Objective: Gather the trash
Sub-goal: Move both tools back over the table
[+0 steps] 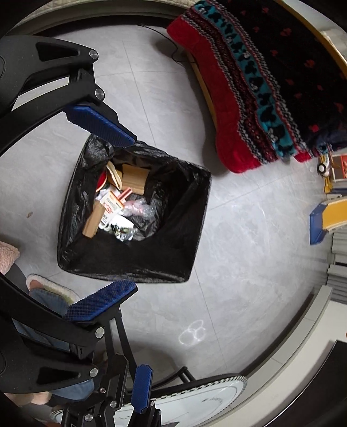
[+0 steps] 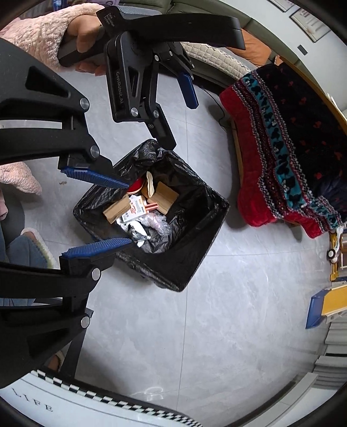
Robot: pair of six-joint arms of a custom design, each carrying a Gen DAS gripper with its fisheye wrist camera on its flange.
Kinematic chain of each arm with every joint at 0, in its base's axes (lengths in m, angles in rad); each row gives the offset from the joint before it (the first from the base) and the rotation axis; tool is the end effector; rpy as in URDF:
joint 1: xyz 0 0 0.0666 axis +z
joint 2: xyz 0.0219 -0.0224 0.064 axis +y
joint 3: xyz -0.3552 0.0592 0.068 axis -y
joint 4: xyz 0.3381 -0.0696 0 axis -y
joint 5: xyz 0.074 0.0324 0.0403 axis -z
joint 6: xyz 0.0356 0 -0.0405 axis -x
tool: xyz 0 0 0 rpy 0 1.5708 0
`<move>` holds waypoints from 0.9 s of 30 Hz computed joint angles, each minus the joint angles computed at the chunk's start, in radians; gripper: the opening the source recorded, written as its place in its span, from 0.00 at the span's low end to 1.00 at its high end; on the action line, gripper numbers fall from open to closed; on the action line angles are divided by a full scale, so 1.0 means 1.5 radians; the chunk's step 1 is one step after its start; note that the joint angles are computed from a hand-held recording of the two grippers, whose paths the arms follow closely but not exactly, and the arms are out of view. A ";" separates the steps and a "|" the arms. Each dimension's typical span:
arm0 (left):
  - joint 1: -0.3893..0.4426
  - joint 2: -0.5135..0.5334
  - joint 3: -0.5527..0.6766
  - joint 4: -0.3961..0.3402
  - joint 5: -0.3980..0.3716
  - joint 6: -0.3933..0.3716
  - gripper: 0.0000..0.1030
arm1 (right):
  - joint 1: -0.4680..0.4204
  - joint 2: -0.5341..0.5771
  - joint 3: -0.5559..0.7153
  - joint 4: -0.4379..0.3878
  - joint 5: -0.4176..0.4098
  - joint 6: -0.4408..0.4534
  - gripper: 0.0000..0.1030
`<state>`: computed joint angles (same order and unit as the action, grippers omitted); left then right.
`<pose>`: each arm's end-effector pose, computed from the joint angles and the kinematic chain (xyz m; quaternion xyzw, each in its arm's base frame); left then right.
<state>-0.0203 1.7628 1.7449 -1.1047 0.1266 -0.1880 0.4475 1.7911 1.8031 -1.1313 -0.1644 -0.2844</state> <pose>0.5415 -0.0159 0.3616 0.1151 0.9663 -0.0429 0.2262 0.4947 0.2435 0.3681 -0.0974 0.9666 0.1546 0.1797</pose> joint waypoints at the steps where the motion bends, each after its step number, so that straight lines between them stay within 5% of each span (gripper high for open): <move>1: -0.007 -0.001 0.004 -0.002 0.002 0.000 0.94 | -0.006 -0.010 -0.011 0.003 0.002 0.001 0.42; 16: -0.181 0.030 0.126 -0.054 0.005 -0.005 0.94 | -0.187 -0.211 -0.221 0.041 0.013 0.017 0.48; 27: -0.369 0.145 0.325 -0.136 0.030 -0.008 0.94 | -0.446 -0.338 -0.345 0.031 -0.004 0.069 0.52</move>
<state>-0.5742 1.9799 2.2327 -1.3080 0.1719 -0.2004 -0.2217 1.2841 1.2852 -1.0845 -0.1699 -0.1804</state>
